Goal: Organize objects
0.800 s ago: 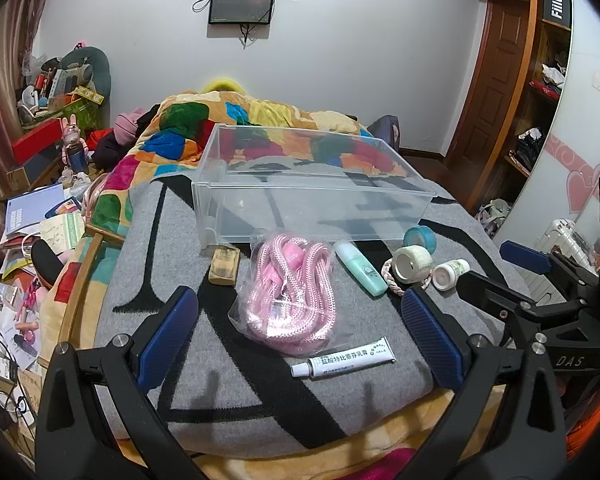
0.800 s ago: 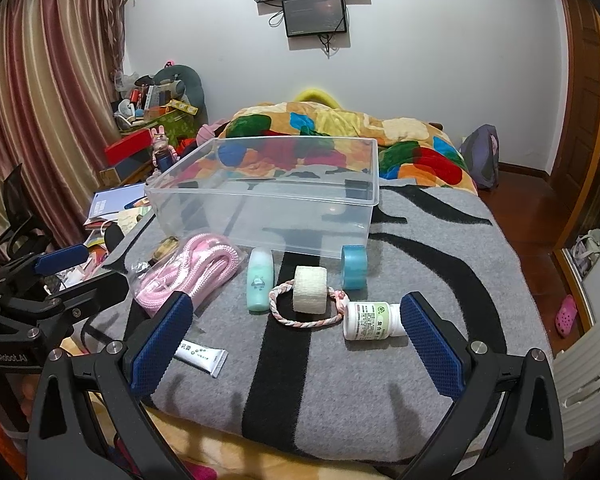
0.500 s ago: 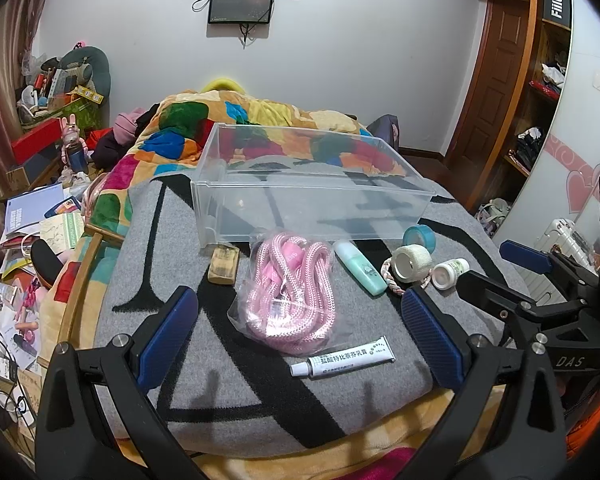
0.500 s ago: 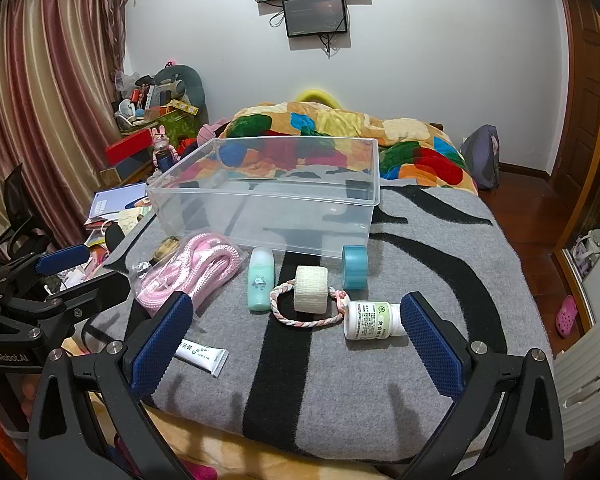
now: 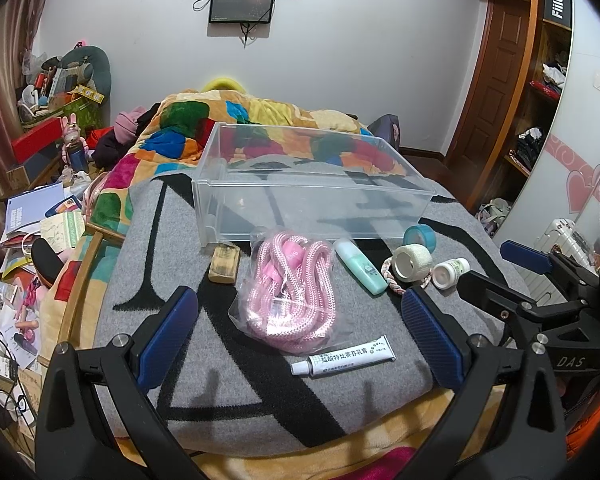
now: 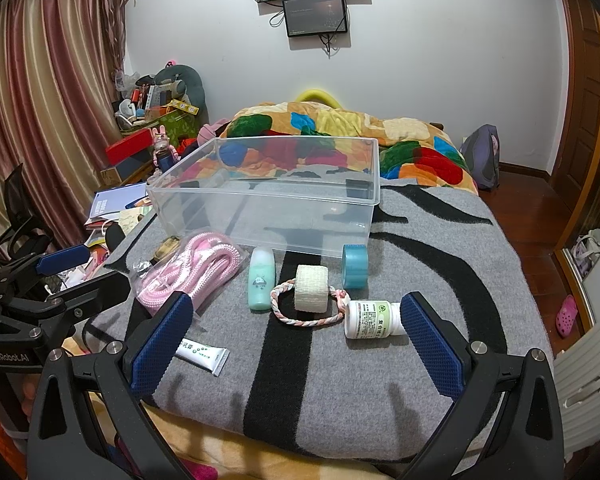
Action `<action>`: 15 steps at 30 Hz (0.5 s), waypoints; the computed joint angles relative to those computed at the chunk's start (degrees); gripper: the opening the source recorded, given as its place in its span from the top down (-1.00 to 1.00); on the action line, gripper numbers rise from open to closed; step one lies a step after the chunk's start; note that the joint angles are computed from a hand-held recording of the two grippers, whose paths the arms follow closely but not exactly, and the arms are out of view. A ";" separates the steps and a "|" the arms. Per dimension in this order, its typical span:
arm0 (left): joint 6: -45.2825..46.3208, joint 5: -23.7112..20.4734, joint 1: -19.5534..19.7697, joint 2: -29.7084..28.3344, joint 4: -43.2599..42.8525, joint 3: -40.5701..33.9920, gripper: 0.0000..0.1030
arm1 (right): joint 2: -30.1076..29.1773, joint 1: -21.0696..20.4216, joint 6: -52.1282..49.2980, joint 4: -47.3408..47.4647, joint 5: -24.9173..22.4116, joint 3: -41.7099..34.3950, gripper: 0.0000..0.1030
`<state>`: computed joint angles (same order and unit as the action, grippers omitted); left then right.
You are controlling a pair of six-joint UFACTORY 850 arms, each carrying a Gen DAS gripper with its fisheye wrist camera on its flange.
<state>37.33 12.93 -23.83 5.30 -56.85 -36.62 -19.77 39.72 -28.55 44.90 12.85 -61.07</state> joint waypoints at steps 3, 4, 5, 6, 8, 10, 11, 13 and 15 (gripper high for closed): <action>-0.02 -0.04 0.02 0.00 0.03 -0.03 -1.00 | 0.01 0.01 0.10 -0.07 0.00 0.00 -1.00; 0.54 0.11 -0.03 -0.06 -0.73 -0.09 -1.00 | 0.02 0.05 0.03 0.01 0.05 0.03 -1.00; 0.53 0.08 -0.02 -0.04 -0.73 -0.10 -1.00 | 0.01 0.02 -0.02 0.07 -0.01 -0.01 -1.00; 0.39 0.12 -0.07 0.02 -0.66 -0.02 -1.00 | 0.04 0.08 -0.08 0.21 -0.02 0.03 -1.00; 0.61 0.08 -0.03 0.04 -0.87 -0.02 -1.00 | 0.05 0.11 0.06 0.08 0.01 0.05 -1.00; 0.64 0.08 -0.04 0.05 -0.93 -0.02 -1.00 | 0.08 0.13 0.02 0.17 -0.02 0.08 -1.00; 0.64 0.08 -0.04 0.05 -0.93 -0.02 -1.00 | 0.05 0.09 0.28 -0.13 -0.01 0.07 -1.00; 1.10 0.35 -0.19 0.06 -1.71 0.03 -1.00 | 0.07 0.13 0.17 -0.02 0.03 0.10 -1.00; 1.29 0.37 -0.20 0.07 -1.89 0.02 -1.00 | 0.11 0.20 0.28 -0.08 0.01 0.15 -1.00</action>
<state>38.62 13.30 -24.03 5.37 -58.74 -36.60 -19.66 39.92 -28.27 44.82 12.86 -60.92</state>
